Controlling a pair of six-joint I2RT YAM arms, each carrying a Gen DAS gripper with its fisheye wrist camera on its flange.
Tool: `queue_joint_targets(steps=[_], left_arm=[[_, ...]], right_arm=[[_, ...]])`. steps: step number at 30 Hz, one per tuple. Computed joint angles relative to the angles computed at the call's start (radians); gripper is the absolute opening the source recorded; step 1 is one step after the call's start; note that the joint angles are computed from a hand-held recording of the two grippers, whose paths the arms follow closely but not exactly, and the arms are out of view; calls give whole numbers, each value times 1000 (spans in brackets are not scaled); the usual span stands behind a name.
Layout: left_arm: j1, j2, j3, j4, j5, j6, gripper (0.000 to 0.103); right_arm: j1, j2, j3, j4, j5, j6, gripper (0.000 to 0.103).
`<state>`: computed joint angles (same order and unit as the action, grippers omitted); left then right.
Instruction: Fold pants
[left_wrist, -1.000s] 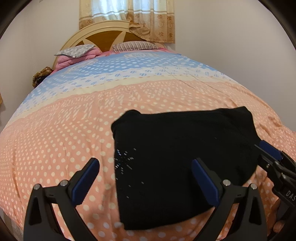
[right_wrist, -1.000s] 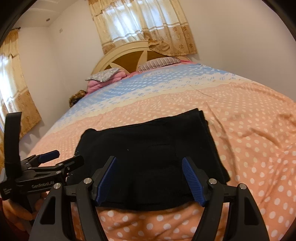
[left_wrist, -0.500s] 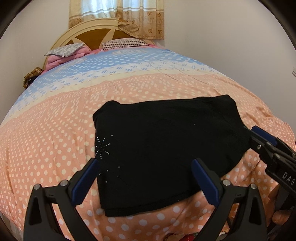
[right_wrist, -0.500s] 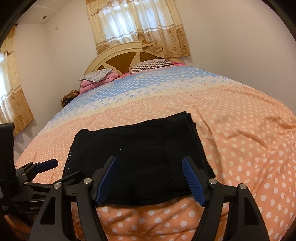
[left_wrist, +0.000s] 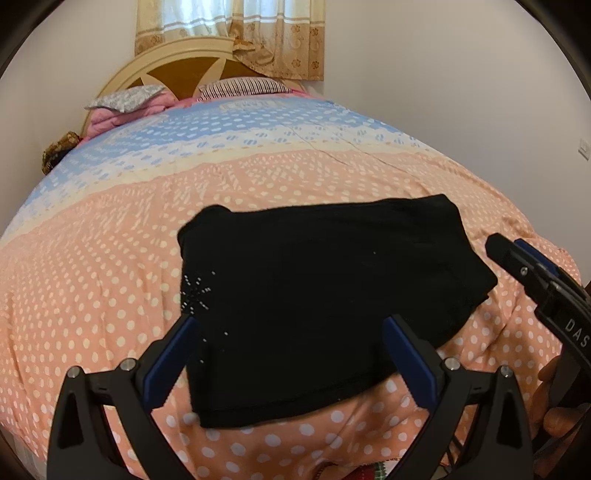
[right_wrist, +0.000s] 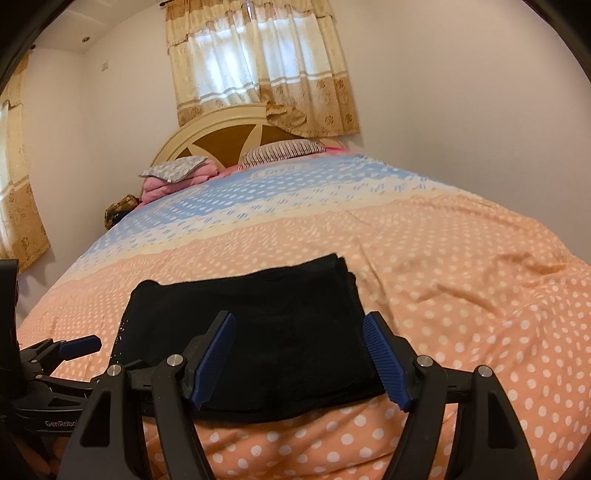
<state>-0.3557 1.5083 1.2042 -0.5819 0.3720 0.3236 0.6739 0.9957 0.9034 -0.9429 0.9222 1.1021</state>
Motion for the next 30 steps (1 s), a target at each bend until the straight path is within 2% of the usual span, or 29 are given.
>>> queue_joint_targets(steps=[9, 16, 30], left_arm=[[-1, -11, -12, 37, -39, 2, 102], [13, -29, -8, 36, -54, -5, 102], [31, -90, -17, 58, -92, -30, 102]], right_arm=[[-8, -9, 8, -14, -7, 4, 73], [70, 62, 106, -135, 93, 63, 73], [162, 118, 211, -270, 181, 179, 74]])
